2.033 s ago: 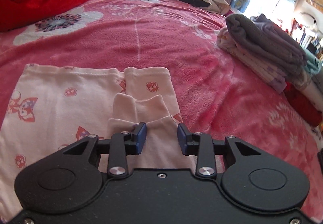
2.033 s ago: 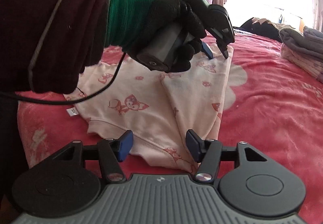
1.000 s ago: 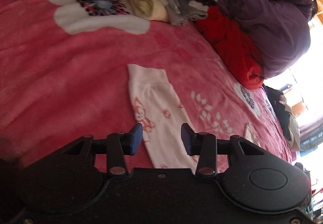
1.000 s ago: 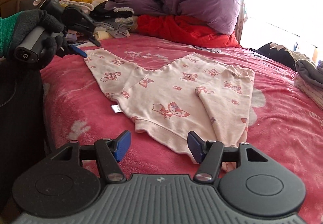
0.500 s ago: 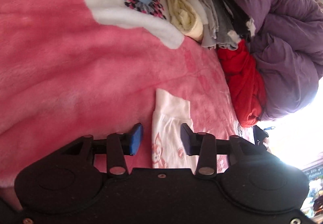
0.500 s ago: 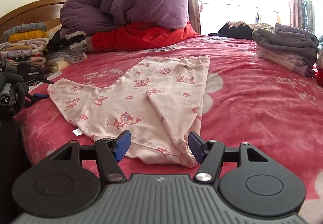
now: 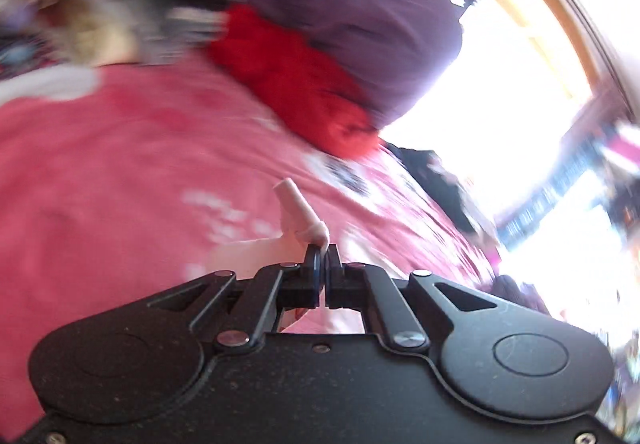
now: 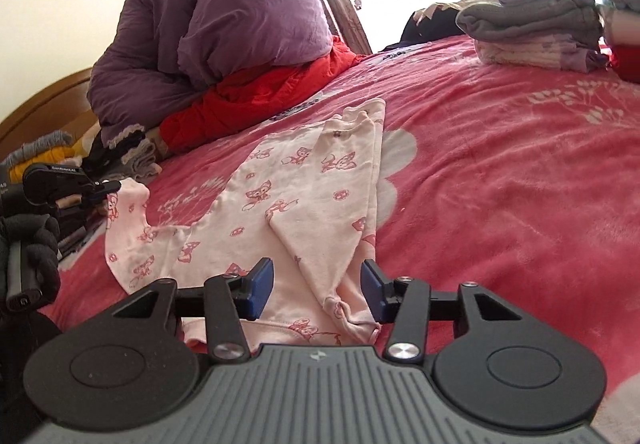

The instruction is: Fold clothes

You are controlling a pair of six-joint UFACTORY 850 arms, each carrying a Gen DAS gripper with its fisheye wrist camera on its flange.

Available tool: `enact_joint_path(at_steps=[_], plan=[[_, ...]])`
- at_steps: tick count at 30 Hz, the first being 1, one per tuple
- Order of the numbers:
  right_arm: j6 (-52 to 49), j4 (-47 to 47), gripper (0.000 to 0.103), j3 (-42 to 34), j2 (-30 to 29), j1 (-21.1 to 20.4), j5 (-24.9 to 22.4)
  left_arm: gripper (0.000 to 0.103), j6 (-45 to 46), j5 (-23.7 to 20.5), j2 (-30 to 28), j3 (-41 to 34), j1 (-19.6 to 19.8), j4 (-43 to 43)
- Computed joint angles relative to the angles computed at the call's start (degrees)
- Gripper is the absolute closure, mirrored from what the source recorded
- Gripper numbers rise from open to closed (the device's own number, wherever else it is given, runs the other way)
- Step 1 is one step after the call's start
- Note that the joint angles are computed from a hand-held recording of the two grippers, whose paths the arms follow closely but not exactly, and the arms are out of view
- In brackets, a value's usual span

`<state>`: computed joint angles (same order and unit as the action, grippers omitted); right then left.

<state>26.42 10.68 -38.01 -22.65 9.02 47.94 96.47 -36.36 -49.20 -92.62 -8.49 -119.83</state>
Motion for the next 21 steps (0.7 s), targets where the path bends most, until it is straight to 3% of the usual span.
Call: enact_joint_path(at_steps=[3,9,11,13,14,15,16,18,21], plan=[[9.5,-4.9,0.053,0.8,-0.7,-2.4,3.5,0.103,3.1,-0.3,0.4,-0.1,-3.0,2.2],[27.5,-10.7,0.053,2.7,-2.5,-7.0,11.4,0.103,9.6,3.2,-0.1,-1.7,-10.5,5.3],[32.9,-11.4,0.053,3.4,-3.4,-8.4,14.1,0.103,8.0,3.3,-1.3,-3.6,-12.6,8.1],[37.8,-11.7,0.053,3.7,-4.6,-9.5,16.2,0.101,1.4,1.8,-3.5,-7.5,-14.2,17.9],[39.9,-11.7,0.053,3.8,-5.2,-10.0,17.1,0.089,-1.6,0.2,-4.6,-9.0,-14.8,22.0],[41.7,-11.8,0.053,3.7,-5.8,-10.3,17.8,0.067,-3.3,-1.3,-4.9,-9.4,-15.0,23.6],[43.4,-12.0,0.053,3.7,-6.4,-10.7,18.5,0.059,-2.6,-2.6,-4.3,-8.4,-14.7,22.9],[44.6,-12.2,0.054,3.4,-7.1,-11.1,19.0,0.056,1.1,-3.9,-2.2,-5.1,-13.5,19.2],[43.1,-12.9,0.050,2.4,-7.3,-11.0,18.0,0.056,0.4,0.4,0.1,-2.4,-11.0,17.5]])
